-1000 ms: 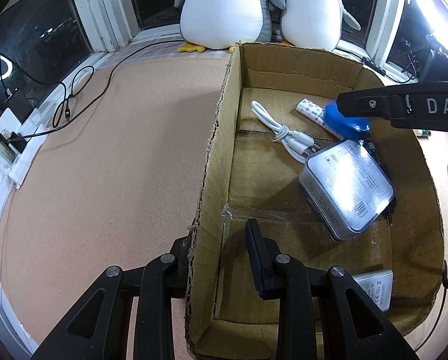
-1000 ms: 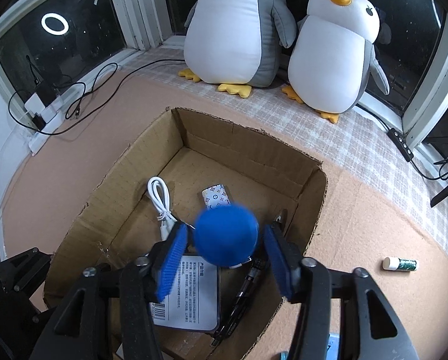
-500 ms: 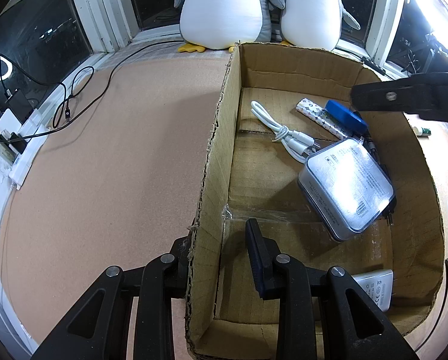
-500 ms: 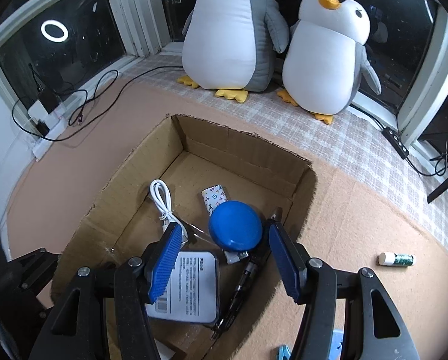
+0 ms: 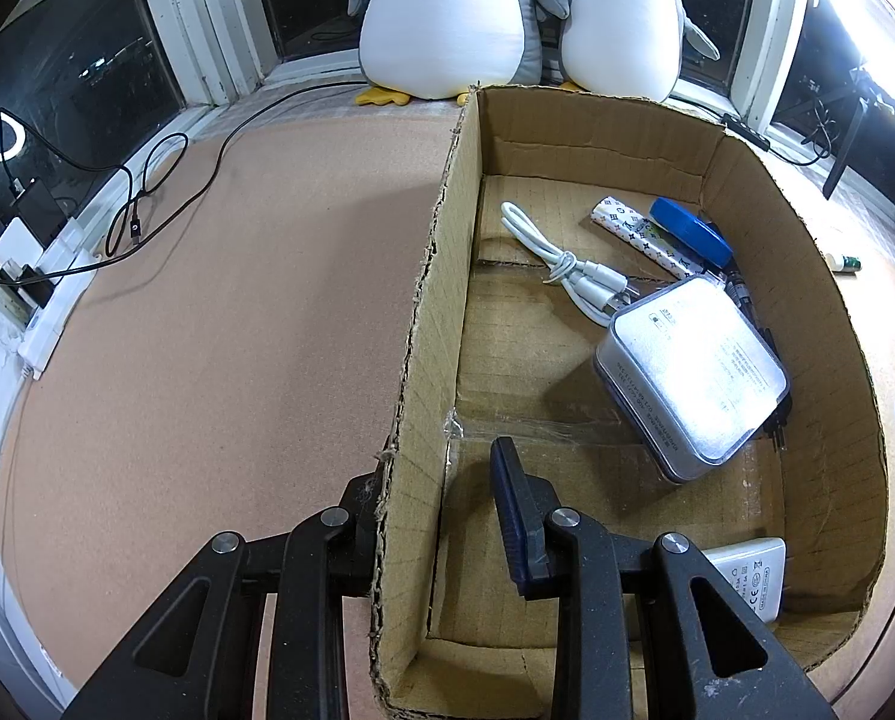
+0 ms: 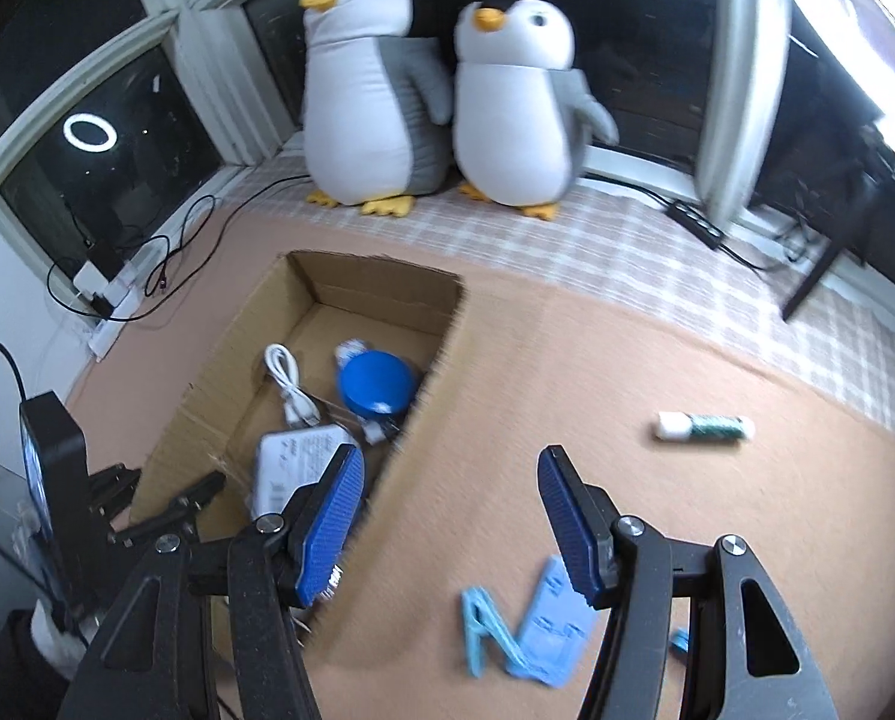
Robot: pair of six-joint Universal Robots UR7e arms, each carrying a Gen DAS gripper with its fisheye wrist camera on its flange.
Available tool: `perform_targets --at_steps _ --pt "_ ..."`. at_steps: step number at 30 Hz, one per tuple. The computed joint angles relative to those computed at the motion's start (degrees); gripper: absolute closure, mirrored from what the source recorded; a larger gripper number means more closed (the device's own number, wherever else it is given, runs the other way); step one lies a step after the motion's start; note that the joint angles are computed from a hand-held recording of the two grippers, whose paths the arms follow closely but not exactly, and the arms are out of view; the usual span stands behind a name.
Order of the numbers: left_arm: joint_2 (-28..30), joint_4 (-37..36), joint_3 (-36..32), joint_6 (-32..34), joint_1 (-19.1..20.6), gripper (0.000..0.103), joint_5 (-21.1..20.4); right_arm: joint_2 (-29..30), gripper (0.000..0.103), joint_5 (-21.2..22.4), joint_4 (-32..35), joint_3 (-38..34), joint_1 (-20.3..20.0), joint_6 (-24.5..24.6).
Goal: Organize rigid objects
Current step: 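Move the right gripper to a blue clothespin and grasp it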
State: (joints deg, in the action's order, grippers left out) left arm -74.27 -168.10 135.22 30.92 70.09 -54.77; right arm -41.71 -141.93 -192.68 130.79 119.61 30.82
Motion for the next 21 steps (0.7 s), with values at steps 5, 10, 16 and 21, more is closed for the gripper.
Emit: perform_targets --at_steps 5,10,16,21 --pt "0.01 -0.02 0.01 -0.04 -0.01 0.073 0.01 -2.80 0.046 -0.44 3.43 4.36 0.43 6.36" --pt "0.02 -0.01 0.02 -0.02 -0.01 0.073 -0.02 -3.97 0.047 -0.03 2.09 9.20 0.20 12.31" --pt "-0.03 0.10 -0.05 0.05 -0.06 0.073 -0.04 -5.26 0.047 -1.24 -0.27 15.79 1.53 20.44" --pt "-0.03 0.09 -0.06 0.17 -0.10 0.073 0.02 -6.88 0.047 -2.47 2.82 20.25 1.53 25.56"
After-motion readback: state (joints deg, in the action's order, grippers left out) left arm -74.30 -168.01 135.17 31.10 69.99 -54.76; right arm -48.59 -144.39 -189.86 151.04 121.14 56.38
